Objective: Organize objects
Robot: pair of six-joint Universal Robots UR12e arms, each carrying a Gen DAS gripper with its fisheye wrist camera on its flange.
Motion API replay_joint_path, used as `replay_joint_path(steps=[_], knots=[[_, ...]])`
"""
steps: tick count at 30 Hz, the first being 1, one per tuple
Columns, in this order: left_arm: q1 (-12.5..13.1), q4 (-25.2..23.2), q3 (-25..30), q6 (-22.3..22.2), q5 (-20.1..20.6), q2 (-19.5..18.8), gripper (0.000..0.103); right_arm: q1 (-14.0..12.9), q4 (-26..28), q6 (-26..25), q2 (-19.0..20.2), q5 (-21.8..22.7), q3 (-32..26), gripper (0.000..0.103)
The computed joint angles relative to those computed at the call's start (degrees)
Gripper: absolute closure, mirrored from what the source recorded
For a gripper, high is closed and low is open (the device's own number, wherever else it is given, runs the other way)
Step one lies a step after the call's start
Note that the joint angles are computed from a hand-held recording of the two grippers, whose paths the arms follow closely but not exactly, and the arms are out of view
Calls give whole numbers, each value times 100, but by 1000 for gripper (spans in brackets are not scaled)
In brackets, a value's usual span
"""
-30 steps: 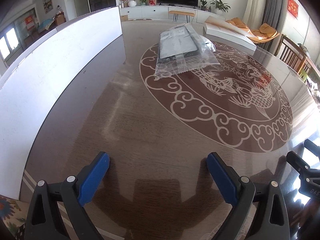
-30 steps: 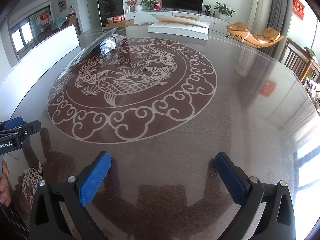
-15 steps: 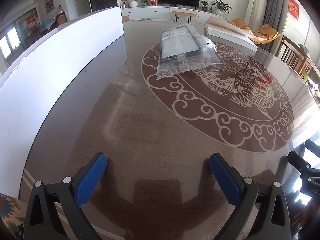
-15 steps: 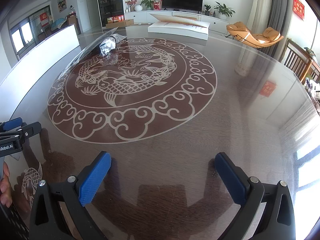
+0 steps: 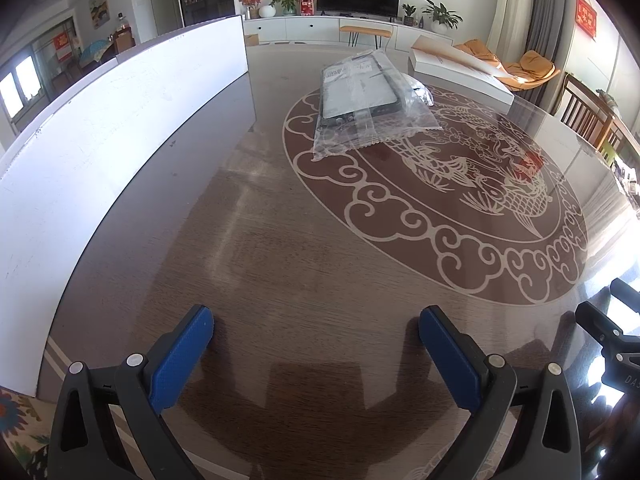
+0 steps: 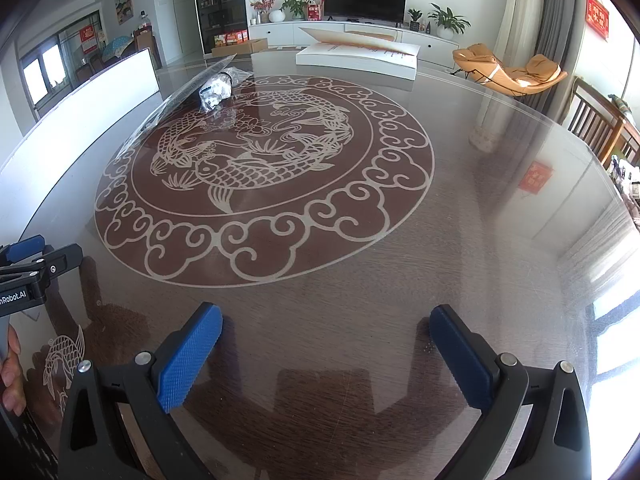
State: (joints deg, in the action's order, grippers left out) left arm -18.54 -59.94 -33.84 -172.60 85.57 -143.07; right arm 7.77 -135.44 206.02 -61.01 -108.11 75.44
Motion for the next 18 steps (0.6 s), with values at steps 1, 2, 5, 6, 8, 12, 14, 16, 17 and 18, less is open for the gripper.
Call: replay_joint_path(steps=[1, 2, 5, 6, 8, 12, 14, 16, 17, 18], knots=[[1, -1, -1, 0, 0, 1, 0, 1, 1, 1, 1, -1, -1, 0], [1, -1, -1, 0, 0, 1, 0, 1, 1, 1, 1, -1, -1, 0], [1, 1, -4, 1, 0, 2, 0, 2, 1, 1, 1, -2, -2, 0], [1, 1, -1, 0, 0, 0, 0, 2, 1, 1, 1, -2, -2, 0], [1, 1, -4, 1, -1, 2, 0, 1, 0, 1, 1, -1, -1, 0], [3, 3, -10, 4, -4, 4, 0, 2, 1, 1, 1, -1, -1, 0], [2, -1, -4, -57, 36, 2, 0, 2, 1, 1, 0, -1, -1, 0], [12, 0, 13, -231, 145, -6, 0, 1, 1, -1, -2, 0, 1, 0], [19, 3, 17, -335, 209, -7, 0, 1, 1, -1, -2, 0, 1, 0], [26, -6, 42, -437, 271, -21, 0, -3, 3, -3, -2, 15, -1, 0]])
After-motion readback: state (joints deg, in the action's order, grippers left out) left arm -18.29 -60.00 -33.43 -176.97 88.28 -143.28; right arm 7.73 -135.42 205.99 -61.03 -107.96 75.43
